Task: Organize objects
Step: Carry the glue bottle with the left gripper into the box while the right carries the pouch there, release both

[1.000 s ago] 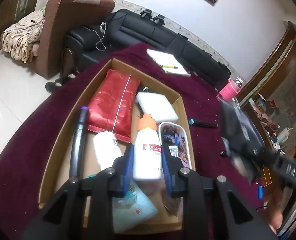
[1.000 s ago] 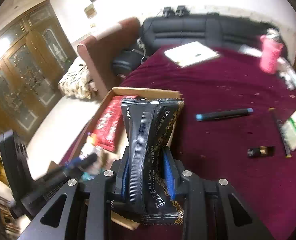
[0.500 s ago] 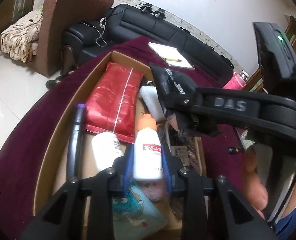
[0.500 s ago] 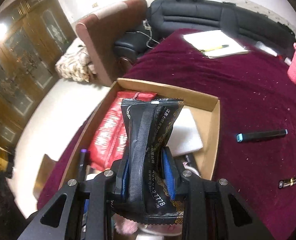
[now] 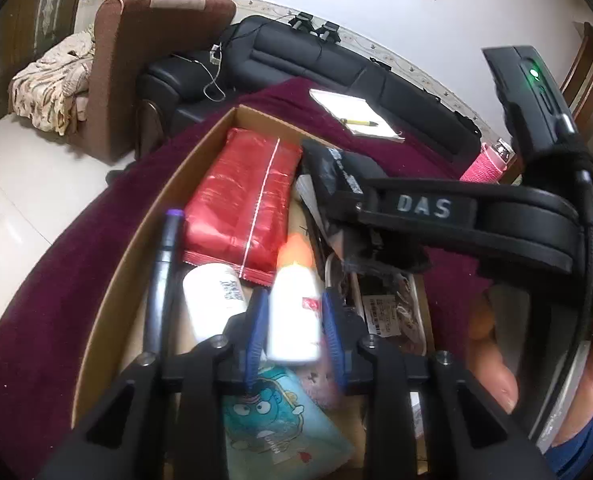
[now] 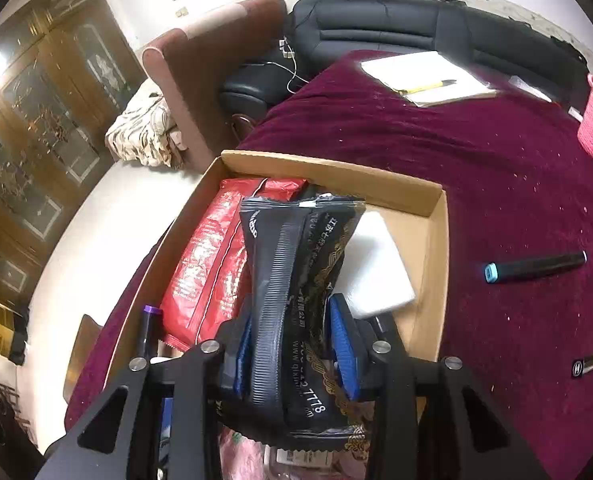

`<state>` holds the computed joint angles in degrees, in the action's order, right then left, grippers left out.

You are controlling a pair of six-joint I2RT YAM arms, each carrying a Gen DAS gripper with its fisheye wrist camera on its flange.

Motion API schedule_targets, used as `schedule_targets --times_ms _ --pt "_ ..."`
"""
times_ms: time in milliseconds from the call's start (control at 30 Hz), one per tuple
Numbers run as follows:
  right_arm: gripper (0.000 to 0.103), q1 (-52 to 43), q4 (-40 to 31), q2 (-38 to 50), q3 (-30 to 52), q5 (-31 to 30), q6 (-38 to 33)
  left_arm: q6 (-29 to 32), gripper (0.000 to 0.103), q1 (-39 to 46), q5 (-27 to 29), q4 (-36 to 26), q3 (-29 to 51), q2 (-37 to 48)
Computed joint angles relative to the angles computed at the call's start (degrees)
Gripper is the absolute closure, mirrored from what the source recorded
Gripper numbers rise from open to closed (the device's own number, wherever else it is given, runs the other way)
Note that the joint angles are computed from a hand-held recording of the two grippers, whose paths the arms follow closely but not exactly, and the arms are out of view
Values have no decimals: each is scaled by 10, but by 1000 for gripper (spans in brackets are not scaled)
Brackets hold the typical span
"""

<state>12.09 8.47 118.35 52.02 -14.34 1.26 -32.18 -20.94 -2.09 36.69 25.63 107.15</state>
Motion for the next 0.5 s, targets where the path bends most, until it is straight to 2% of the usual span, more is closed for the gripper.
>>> schedule_targets --times_ms 300,500 --pt "55 -2 37 -64 -70 5 -7 2 48 -35 -66 -11 -13 -33" --pt "54 -15 48 -126 -118 -13 -10 1 41 -61 -115 -25 -25 -65"
